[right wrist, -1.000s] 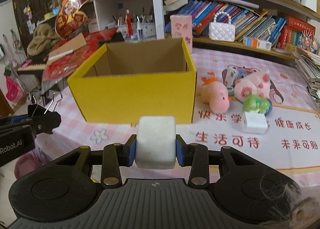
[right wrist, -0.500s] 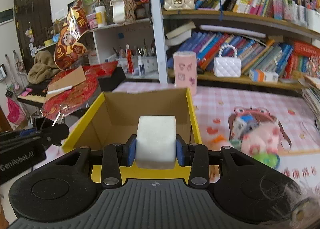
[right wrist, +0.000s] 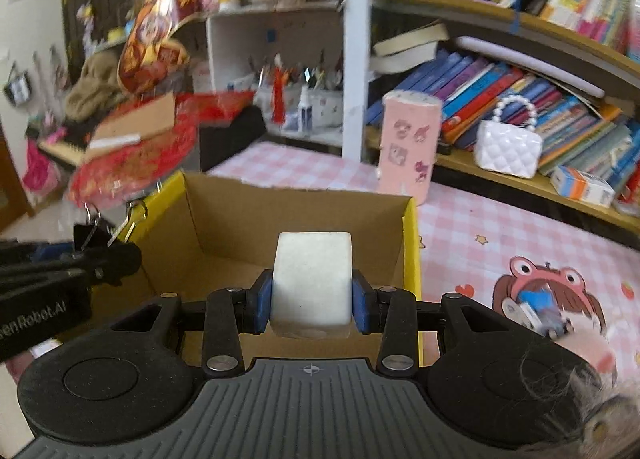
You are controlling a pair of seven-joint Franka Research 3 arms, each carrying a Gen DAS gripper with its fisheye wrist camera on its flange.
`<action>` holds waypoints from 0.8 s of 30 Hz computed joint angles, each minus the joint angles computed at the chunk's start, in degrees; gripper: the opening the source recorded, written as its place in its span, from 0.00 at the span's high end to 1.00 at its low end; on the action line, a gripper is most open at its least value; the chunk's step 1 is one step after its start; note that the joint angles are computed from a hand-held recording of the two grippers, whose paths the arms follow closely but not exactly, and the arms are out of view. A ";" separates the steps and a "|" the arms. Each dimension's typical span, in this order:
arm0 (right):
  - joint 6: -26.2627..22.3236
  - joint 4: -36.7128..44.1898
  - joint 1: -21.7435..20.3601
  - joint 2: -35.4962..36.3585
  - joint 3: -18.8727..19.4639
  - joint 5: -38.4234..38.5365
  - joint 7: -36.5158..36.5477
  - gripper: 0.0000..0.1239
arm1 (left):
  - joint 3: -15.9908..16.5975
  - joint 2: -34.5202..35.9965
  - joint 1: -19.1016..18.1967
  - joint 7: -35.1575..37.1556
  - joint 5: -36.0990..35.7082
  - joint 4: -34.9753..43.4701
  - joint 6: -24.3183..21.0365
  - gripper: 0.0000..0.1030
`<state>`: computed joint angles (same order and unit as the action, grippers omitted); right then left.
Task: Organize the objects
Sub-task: 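Open the left gripper to drop the clip while the right gripper releases the sponge into the box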
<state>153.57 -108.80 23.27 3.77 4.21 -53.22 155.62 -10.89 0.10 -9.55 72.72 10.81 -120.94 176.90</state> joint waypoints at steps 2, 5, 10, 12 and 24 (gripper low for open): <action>1.37 0.68 -0.72 1.48 -0.05 5.02 -6.51 0.71 | 0.08 1.38 -0.09 -2.36 2.98 1.70 -1.69 0.79; 2.26 1.62 -0.68 3.21 -0.70 8.31 -14.00 0.71 | 0.16 2.94 -0.39 -4.57 6.31 3.61 -3.75 0.79; 3.39 2.74 -0.56 4.88 -1.27 15.41 -27.78 0.71 | 0.03 4.91 -0.78 -5.61 8.27 6.05 -6.45 0.79; 3.11 3.10 -0.51 5.21 -1.31 19.28 -32.53 0.71 | 0.02 5.40 -0.91 -5.75 8.78 6.64 -7.22 0.79; 0.04 5.07 0.81 6.36 -2.66 26.33 -41.69 0.71 | -0.74 7.24 -0.70 -2.83 6.97 8.40 -9.51 0.78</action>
